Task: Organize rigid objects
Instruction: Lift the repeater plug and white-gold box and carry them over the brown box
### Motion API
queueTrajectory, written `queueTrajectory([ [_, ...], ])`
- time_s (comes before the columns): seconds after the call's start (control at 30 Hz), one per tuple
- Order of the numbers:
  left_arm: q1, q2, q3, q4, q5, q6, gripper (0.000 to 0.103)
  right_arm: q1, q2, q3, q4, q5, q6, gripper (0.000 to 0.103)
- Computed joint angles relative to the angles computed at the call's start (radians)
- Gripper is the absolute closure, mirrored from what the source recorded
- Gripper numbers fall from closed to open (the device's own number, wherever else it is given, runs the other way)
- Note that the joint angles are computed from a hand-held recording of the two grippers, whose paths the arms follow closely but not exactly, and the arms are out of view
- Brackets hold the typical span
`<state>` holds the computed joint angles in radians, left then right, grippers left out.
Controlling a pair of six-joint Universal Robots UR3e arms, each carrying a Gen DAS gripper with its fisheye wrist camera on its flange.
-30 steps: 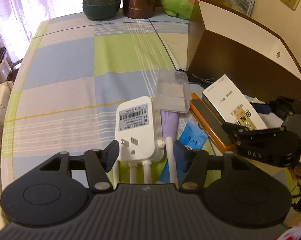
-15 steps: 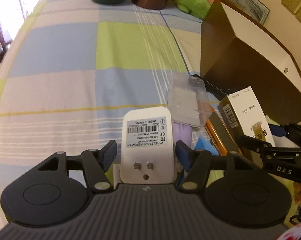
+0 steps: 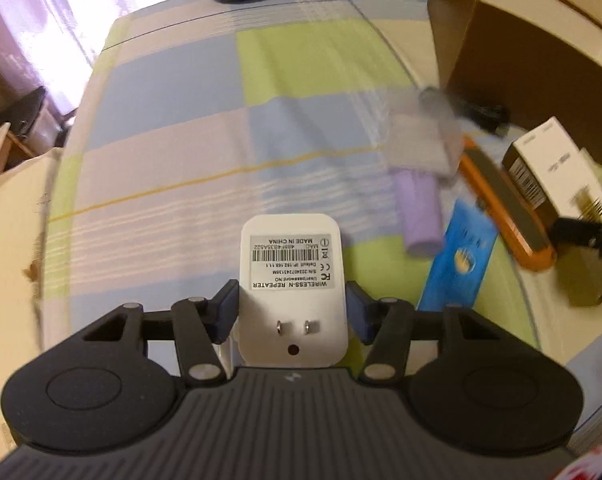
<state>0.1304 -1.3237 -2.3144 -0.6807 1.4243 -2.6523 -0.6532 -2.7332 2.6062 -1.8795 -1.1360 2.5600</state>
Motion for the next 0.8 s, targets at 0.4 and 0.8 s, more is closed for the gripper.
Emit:
queueTrajectory([
  [0.4,-0.04,-0.068,-0.022,0.111,0.041,-0.06,0.05,0.324,0.437,0.048,-0.611,-0.237,0.222,0.042],
  [0.8,-0.033,-0.041,-0.071,0.165,0.035,-0.036,0.051,0.237,0.359,0.065,-0.534,-0.169,0.186,0.048],
])
